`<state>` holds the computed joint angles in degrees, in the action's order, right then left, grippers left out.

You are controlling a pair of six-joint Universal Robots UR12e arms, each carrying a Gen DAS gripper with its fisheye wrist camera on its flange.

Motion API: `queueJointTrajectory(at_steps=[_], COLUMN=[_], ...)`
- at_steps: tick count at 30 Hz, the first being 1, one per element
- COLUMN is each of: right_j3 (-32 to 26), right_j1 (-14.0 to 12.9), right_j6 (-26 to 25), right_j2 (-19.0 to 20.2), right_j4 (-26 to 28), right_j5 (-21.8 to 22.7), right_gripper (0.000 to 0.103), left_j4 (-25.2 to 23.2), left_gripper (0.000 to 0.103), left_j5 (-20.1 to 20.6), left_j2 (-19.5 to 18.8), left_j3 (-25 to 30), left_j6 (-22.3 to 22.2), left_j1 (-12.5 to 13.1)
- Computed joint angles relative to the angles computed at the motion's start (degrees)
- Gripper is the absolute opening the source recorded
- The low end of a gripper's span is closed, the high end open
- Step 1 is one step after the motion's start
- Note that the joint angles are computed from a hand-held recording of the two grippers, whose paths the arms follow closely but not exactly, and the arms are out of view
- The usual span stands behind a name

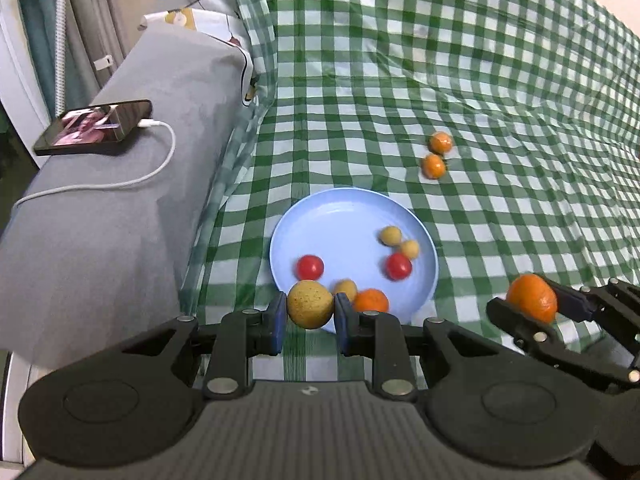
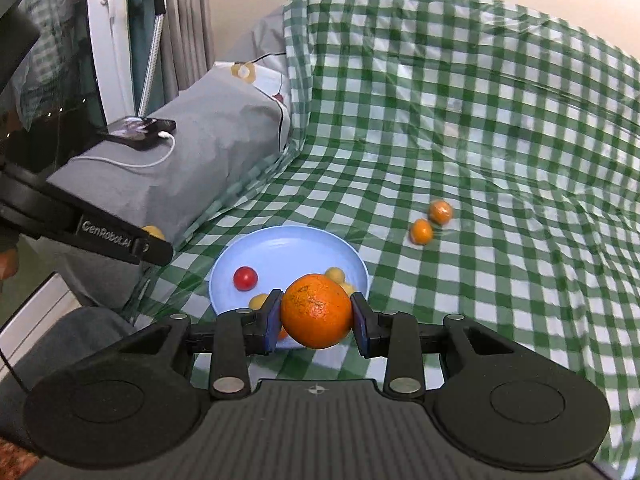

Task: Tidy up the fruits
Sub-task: 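Carry the orange and yellow fruit over the plate and open both tools, then lift both tools away from the plate toward the last two oranges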

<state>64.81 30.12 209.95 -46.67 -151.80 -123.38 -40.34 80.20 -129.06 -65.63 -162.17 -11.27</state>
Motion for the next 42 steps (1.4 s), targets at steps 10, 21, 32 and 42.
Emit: queueJointTrajectory(at_steps=[10, 21, 32, 42], right_j3=[-5.9, -10.5, -12.5, -10.8], right_j1=[-3.0, -4.7, -5.3, -5.1], right_j6=[-0.6, -2.0, -3.7, -2.9], right_j2=[4.7, 8.3, 10.0, 7.9], right_j4=[5.3, 8.0, 9.0, 8.8], right_j5=[4.9, 8.1, 8.9, 8.9], right_gripper=[0.037, 0.037, 0.037, 0.078], left_j4=[-6.7, -12.7, -13.8, -10.9], left_gripper=[0.027, 0.027, 0.028, 0.102], left_j5=[2.6, 6.4, 7.3, 6.7], left_j2=[-8.5, -15.1, -17.0, -13.7], left_j3=[11.4, 20.6, 23.3, 19.0], left_j6=[-0.7, -0.1, 0.3, 0.9], left_j1=[-1.0, -2.0, -2.3, -2.1])
